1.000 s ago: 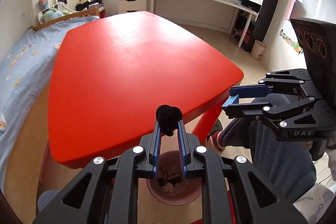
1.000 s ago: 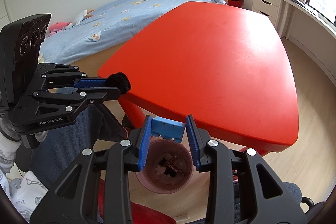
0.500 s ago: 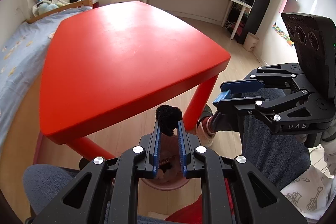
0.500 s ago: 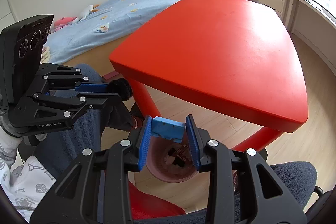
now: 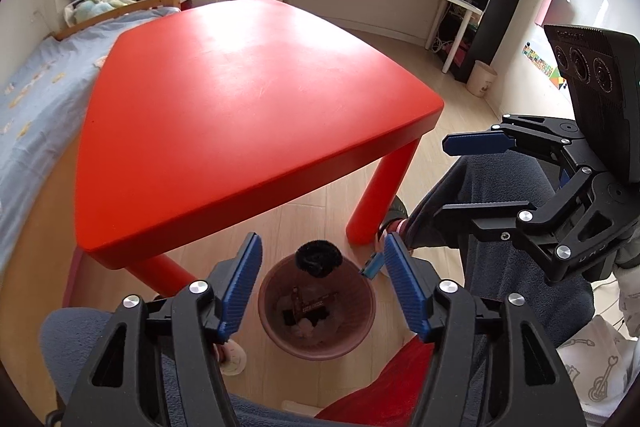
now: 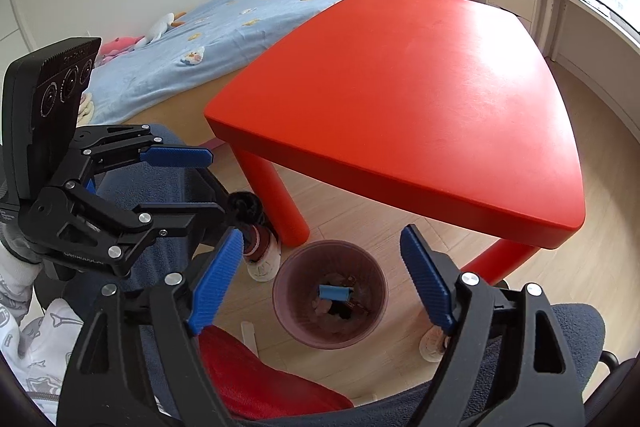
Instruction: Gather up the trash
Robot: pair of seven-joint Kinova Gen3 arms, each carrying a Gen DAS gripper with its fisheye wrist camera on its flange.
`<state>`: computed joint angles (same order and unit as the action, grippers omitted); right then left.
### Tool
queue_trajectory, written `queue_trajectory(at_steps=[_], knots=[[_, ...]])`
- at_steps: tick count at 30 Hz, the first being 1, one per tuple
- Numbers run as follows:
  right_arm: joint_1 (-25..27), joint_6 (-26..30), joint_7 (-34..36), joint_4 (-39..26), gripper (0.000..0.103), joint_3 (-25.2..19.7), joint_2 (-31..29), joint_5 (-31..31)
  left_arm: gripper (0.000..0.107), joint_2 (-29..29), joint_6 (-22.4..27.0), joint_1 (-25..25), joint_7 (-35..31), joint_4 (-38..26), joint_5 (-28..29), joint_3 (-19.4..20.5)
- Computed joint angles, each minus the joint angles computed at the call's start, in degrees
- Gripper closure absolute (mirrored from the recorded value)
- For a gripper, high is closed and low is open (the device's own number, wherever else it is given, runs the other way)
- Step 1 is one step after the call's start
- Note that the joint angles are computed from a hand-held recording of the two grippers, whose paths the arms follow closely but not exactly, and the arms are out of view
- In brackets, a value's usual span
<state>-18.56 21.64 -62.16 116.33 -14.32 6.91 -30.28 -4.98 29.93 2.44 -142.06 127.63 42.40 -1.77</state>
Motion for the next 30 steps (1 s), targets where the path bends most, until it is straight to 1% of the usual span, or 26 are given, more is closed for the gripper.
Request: queue_trajectory(at_steps=[2,4,8,18,21,26,28,30], knots=[[-0.6,-0.8,-1.8,0.3,0.005,0.6,-0.1,1.3,0.015,-0.4,-1.0,0.0,-0.2,0.5,0.7,-0.2],[-1.0,-1.1,-3.6,0.4,0.003,0.9,0.0,2.6,0.013,-0.3,-1.1,-0.1,-0.2,0.6,1.0,-0.5],[-0.8,-1.2,-5.0,0.3,0.003,0.7,0.4,3.3,0.012,-0.2,-1.4,-0.2,0.6,0.7,0.5,-0.3],[0.8,-1.6,-3.5,0.7,0.003,-0.2,0.2,1.4,0.012,0.2,-1.3,-0.4,0.1,0.6,1.6,-0.6],[0.7,-2.3,-4.0,0.2,0.003,0.2,0.0,1.4,0.012,0.2,-2.4,-0.4,2.5,-0.4,-0.1,0.3],[0.0,-3.3,-7.0,-1.8,0.003,1.3,-0.4,4.2,0.012,0.5,-3.4,-0.2,2.0,-2.0,0.4,-0.2],[-0.5,-3.5,-9.1,-3.0,0.003,2.0,-0.3,6.4,0.012,0.6,-3.9,-0.2,1.8,-2.7,0.6,-0.3],[-1.0,-3.5,-11.3,-4.7,0.003,2.7,0.2,8.8,0.012,0.9,-3.9,-0.4,0.4,-3.5,2.1,-0.7]])
